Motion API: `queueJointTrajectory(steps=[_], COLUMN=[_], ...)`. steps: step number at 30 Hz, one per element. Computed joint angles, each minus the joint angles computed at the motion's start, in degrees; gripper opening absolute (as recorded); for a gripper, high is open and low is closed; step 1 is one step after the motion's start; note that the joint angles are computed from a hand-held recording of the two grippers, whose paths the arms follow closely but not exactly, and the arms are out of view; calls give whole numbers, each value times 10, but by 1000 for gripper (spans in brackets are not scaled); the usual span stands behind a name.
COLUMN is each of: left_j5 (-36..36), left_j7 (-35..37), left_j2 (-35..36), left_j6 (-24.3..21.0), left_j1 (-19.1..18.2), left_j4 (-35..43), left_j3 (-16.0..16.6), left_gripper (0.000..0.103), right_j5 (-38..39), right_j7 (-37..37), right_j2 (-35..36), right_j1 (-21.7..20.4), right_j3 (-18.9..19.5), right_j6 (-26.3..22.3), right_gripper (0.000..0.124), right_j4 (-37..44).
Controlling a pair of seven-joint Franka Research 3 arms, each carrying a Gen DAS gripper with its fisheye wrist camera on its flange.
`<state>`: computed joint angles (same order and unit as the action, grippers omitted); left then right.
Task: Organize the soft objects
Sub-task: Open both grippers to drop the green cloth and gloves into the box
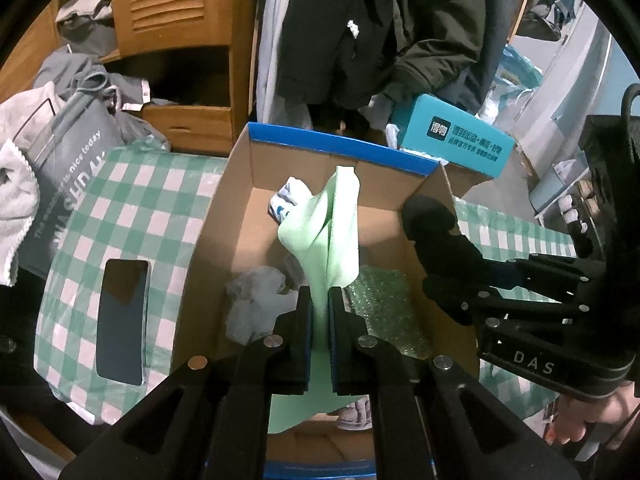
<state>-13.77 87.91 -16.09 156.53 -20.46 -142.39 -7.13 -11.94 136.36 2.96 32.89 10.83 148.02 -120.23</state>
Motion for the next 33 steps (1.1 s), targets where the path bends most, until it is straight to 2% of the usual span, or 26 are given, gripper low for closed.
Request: queueJointTrajectory(steps=[4, 8, 10, 16, 20, 33], left_j5=[9, 15, 24, 33, 57, 75], left_j7=[-11, -18, -24, -30, -52, -63], left_j2=[-2, -1, -3, -5, -6, -4], left_j6=[-3, -3, -2, 0, 1, -1], left_j1=[5, 6, 8, 5, 11, -13], left_j4=[0, 1, 0, 0, 1, 12], left_j3=[-4, -5, -9, -9, -19, -28], left_gripper=[10, 27, 30, 41, 55, 66], right_j5=[15, 16, 13, 5, 2, -14], right_j7=[-12, -7, -2, 10, 18, 42], right_j2=[6, 4, 1, -15, -32, -98], right_j1=[1, 1, 0, -5, -13, -47], right_j3=[0, -2, -3, -2, 1, 18], right_j6=[8, 18, 20, 24, 25, 20], right_gripper=[37, 50, 53, 58, 61, 66], right_j4=[2, -4, -5, -19, -35, -101])
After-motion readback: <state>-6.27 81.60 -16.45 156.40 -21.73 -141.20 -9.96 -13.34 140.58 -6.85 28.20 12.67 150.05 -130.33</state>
